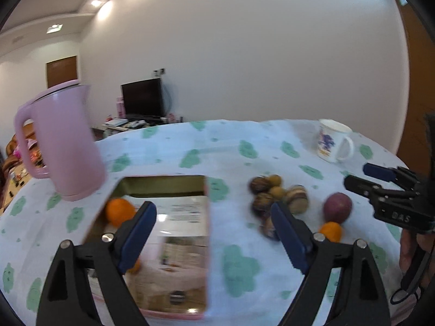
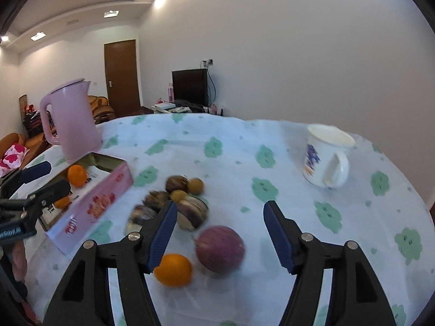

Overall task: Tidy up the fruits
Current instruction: 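Grasp the striped taro root with the left gripper while the right gripper grasps the purple turnip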

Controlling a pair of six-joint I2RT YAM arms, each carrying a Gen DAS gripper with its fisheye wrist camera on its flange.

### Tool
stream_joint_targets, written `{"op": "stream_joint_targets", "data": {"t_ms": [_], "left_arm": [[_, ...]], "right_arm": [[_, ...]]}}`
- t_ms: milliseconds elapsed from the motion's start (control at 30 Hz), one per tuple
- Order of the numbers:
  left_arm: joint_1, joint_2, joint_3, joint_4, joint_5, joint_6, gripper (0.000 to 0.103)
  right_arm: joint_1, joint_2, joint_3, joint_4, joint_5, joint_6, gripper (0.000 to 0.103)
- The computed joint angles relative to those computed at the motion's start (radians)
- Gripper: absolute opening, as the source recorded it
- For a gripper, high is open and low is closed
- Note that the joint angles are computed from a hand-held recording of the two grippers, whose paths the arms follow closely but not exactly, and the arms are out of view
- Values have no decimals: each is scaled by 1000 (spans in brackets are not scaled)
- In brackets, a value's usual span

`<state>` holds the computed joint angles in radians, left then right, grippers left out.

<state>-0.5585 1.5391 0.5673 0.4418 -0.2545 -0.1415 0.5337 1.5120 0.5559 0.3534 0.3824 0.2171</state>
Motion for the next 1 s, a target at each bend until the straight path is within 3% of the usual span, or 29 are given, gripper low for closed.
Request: {"op": "stream_joint_targets", "data": {"t_ms": [167,300,567,633,733,833,1000], "left_arm": [[-70,67,59,-24,-34,-15,89],[-83,139,125,-66,-3,-23,88],[-67,267,271,-177,113,-47,76],[-60,302,318,-219,134,-52,68],[-52,343,369,-261,165,-57,67],[-50,383,420,-316,194,-54,57],[-51,409,444,-332,212,-56,52]], "right_arm": [[-26,40,11,-14,-52,8,67],[-23,81,35,-40,-45,16,67],[-56,155,86,-74,-108,47,67],[-72,171,103,-91,-137,53,67],[-94,183,116,-110,-171,70,67],[-113,192,121,-115,-213,76,64],[-107,198,128,-118,-230,60,53]]}}
